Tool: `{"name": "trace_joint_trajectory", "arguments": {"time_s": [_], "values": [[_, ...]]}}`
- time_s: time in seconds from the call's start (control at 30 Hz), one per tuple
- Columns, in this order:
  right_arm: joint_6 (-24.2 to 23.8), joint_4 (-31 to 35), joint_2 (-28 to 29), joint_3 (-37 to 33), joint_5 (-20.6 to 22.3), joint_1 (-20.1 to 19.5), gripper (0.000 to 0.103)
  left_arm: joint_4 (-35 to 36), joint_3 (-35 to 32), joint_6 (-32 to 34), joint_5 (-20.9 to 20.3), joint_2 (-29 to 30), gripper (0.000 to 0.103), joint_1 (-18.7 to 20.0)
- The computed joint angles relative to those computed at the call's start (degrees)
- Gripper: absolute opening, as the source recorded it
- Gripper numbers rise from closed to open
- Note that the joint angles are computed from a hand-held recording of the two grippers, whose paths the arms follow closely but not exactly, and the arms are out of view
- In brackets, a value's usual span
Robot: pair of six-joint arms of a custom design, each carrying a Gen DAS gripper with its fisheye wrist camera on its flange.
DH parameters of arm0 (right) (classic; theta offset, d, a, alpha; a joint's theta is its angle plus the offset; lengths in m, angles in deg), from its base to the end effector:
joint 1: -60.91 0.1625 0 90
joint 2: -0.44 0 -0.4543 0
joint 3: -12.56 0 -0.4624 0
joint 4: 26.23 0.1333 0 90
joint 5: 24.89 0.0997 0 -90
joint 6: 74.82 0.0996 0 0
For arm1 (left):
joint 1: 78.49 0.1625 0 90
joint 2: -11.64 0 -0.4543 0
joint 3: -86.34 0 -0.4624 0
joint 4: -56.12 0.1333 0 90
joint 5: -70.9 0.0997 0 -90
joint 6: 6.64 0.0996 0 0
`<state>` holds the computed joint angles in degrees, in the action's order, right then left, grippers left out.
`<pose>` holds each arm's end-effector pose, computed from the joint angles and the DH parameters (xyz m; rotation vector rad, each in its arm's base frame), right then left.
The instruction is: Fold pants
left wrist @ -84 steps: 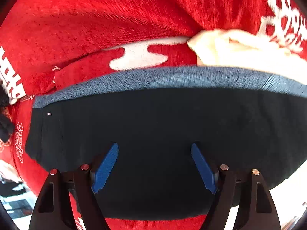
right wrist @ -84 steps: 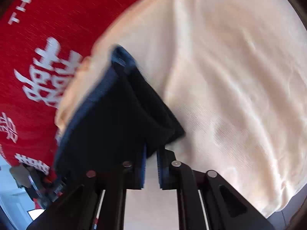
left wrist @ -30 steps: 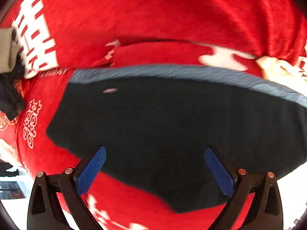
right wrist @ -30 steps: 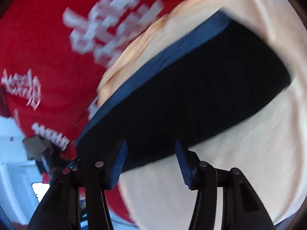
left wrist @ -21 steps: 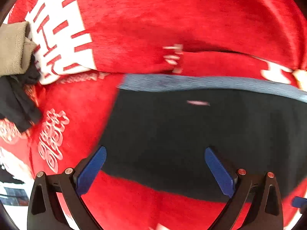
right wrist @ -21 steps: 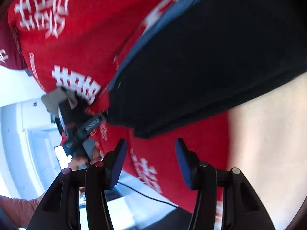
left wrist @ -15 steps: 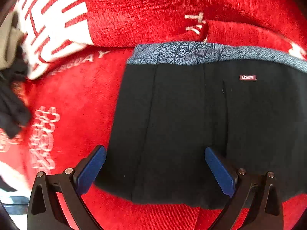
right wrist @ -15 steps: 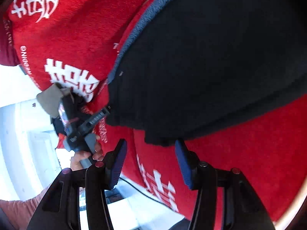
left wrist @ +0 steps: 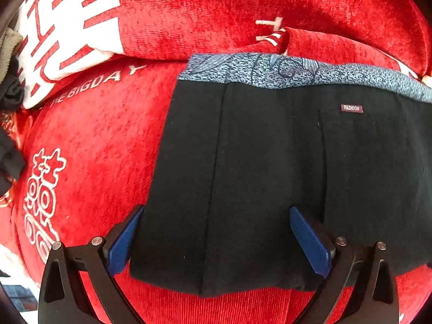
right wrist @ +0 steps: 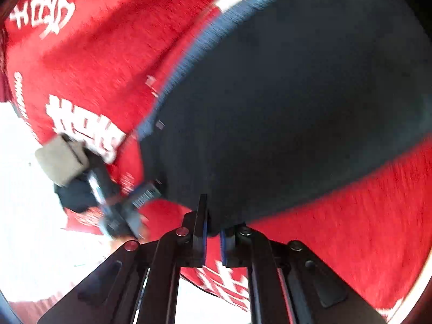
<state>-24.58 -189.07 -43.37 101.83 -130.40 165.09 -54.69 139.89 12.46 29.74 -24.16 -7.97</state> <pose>0.2957 -0.7348 0.1080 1.0224 2.8197 -0.8354 -0.1077 -0.9292 0.2271 0.7298 2.1693 -0.0646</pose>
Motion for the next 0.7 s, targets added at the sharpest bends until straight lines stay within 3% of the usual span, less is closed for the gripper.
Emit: {"name": "trace_joint_trajectory", "arguments": {"time_s": [0.1,0.13,0.2,0.37,0.47,0.57,0.63,0.7], "values": [[5.44,-3.77,-1.16,4.47,2.05,-0.58,0.016,0.66,2.15,-1.19,3.14,-1.85,0.103,-1.94],[6.24,-2.42,-2.21,5.37,1.89,-0.48,0.029,-1.06,3.99,0.12,2.59,-3.47,0.103,-2.79],[5.83,6.42,-5.0,5.49,-1.48,0.49,0.042,-1.31,5.4,1.01,0.04,-5.37,0.103,-3.8],[1.27,17.77,-11.58,5.58,-17.49,3.66,0.041,-1.25,11.8,0.54,-10.29,-8.42,0.103,-7.69],[-1.81,18.9,-12.85,4.5,-21.47,2.67,0.037,-0.92,14.76,-2.8,-15.18,-7.0,0.103,-9.59],[-5.08,21.97,-11.56,2.72,-21.54,0.54,0.035,-2.85,17.67,-2.2,-10.17,-4.34,0.103,-10.42],[-6.26,21.71,-11.51,3.53,-22.15,-0.28,0.019,0.35,14.77,-7.15,-11.77,-3.33,0.103,-10.02],[-2.51,23.76,-12.56,3.55,-23.88,-0.04,0.018,2.3,12.17,-7.93,-10.9,-2.45,0.103,-10.2]]}}
